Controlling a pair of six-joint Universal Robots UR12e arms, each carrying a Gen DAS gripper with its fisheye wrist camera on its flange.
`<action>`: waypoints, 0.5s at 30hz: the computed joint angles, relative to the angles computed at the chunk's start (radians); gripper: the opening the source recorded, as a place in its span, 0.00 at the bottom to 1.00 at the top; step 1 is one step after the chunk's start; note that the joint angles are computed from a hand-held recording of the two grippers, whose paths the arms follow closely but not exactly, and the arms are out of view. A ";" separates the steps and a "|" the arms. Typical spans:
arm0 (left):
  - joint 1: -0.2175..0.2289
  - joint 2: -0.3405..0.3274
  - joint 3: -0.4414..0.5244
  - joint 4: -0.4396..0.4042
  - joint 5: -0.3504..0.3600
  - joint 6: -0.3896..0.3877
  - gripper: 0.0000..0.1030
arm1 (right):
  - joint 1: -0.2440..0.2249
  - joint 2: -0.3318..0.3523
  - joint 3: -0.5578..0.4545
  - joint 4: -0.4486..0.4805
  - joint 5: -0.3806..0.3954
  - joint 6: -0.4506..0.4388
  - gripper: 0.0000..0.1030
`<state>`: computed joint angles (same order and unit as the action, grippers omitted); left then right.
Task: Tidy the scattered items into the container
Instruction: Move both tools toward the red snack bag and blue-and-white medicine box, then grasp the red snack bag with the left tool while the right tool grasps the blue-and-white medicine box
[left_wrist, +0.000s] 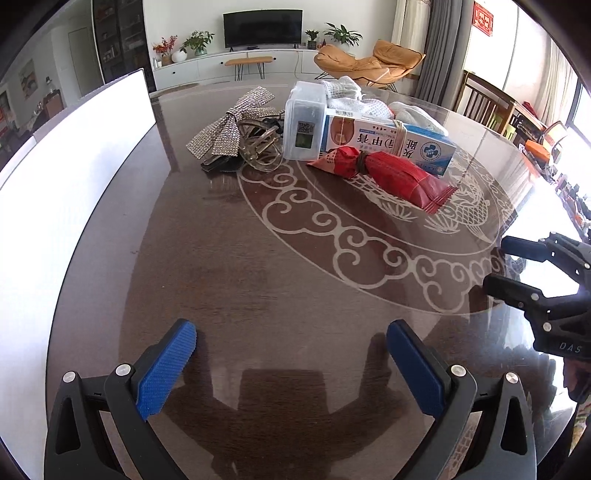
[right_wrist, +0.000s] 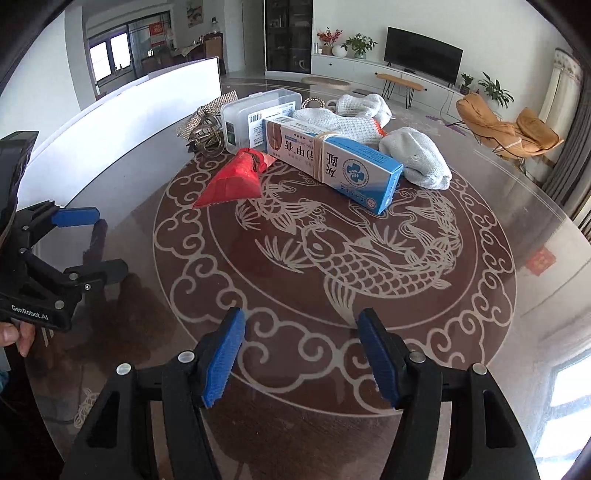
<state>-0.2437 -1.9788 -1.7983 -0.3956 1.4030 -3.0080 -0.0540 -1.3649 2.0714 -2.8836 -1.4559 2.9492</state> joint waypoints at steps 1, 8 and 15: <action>0.008 -0.002 0.015 -0.028 -0.072 -0.013 1.00 | -0.006 -0.008 0.018 -0.017 0.004 0.018 0.63; -0.015 -0.063 0.164 -0.072 -0.191 -0.253 1.00 | -0.016 -0.026 0.065 -0.087 -0.013 0.055 0.63; -0.091 -0.166 0.330 -0.290 0.130 -0.293 1.00 | -0.015 -0.026 0.059 -0.082 -0.017 0.055 0.63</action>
<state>-0.3347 -2.1451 -1.4679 -0.6853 1.5330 -3.3008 -0.0690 -1.3909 2.1300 -2.9652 -1.4726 3.0044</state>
